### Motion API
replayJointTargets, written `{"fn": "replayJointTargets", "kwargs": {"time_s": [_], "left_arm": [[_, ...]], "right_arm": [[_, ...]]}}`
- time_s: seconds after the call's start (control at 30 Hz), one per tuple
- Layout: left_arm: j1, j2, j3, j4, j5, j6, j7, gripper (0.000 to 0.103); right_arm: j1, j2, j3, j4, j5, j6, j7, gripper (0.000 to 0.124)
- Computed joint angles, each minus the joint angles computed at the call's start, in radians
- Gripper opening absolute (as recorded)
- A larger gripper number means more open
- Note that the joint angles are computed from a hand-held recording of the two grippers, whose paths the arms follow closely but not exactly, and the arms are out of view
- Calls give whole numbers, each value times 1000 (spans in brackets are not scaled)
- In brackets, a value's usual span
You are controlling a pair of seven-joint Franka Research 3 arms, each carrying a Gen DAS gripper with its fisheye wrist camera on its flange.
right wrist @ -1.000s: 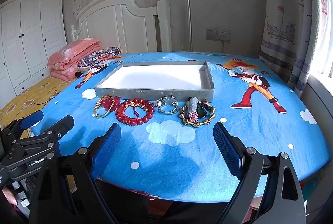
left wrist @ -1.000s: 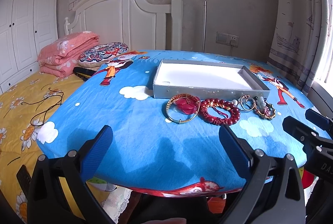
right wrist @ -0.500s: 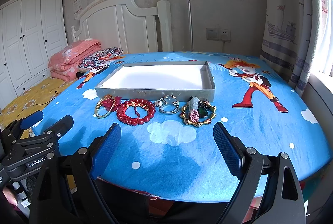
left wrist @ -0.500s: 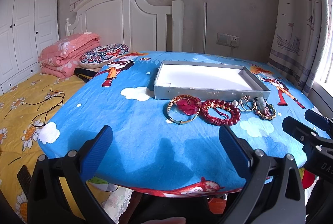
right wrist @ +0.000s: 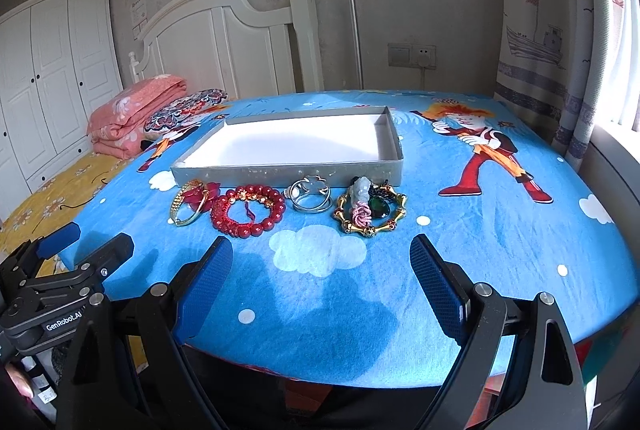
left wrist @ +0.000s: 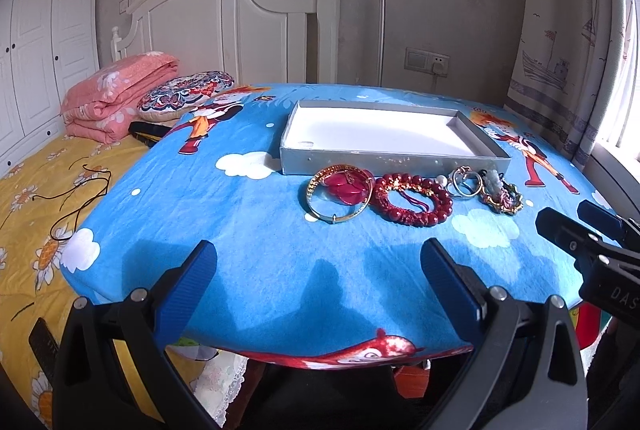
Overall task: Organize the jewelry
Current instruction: 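Move the left tool to the gold bangle while the right tool approaches the silver rings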
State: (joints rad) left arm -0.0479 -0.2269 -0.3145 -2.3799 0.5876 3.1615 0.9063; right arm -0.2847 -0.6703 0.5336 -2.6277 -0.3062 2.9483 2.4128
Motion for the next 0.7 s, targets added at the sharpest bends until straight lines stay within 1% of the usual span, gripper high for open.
{"fn": "replayJointTargets", "kwargs": {"time_s": [0.03, 0.07, 0.1, 0.13, 0.2, 0.3, 0.37, 0.4, 0.47, 0.5, 0.53, 0.57, 0.7], "left_arm": [[8, -2, -7, 3, 37, -6, -24, 98], [42, -6, -40, 2, 43, -9, -24, 98], [54, -6, -51, 4, 59, -12, -36, 98], [52, -4, -46, 2, 63, -8, -40, 98], [21, 8, -13, 1, 45, 9, -25, 98], [54, 28, -45, 27, 78, -15, -55, 98], [110, 55, -91, 60, 165, -17, -129, 98], [125, 75, -100, 80, 207, -13, -166, 98], [135, 122, -105, 127, 275, -14, -228, 98], [145, 148, -113, 157, 334, -24, -282, 98], [143, 173, -111, 187, 378, -34, -324, 98], [131, 199, -102, 211, 384, -37, -330, 98], [75, 294, -73, 308, 271, -77, -220, 98]], "right_arm": [[-11, -2, 6, -2, -5, 1, 4, 85], [-20, -1, 9, -2, -9, -1, 6, 85], [-27, 3, 12, -2, -12, -4, 9, 85], [-30, 7, 10, -2, -14, -5, 10, 85], [-31, 22, 2, -2, -15, -4, 11, 85], [-35, 44, -6, 1, -20, 0, 16, 85], [-48, 64, -2, 9, -32, -1, 21, 85], [-58, 72, 2, 14, -40, -2, 27, 85], [-74, 92, 5, 24, -53, 1, 42, 85], [-77, 106, 1, 31, -58, 1, 46, 85], [-82, 119, 0, 40, -64, 1, 53, 85], [-85, 131, -3, 48, -72, 4, 59, 85], [-92, 181, -19, 90, -106, 12, 77, 85]]}}
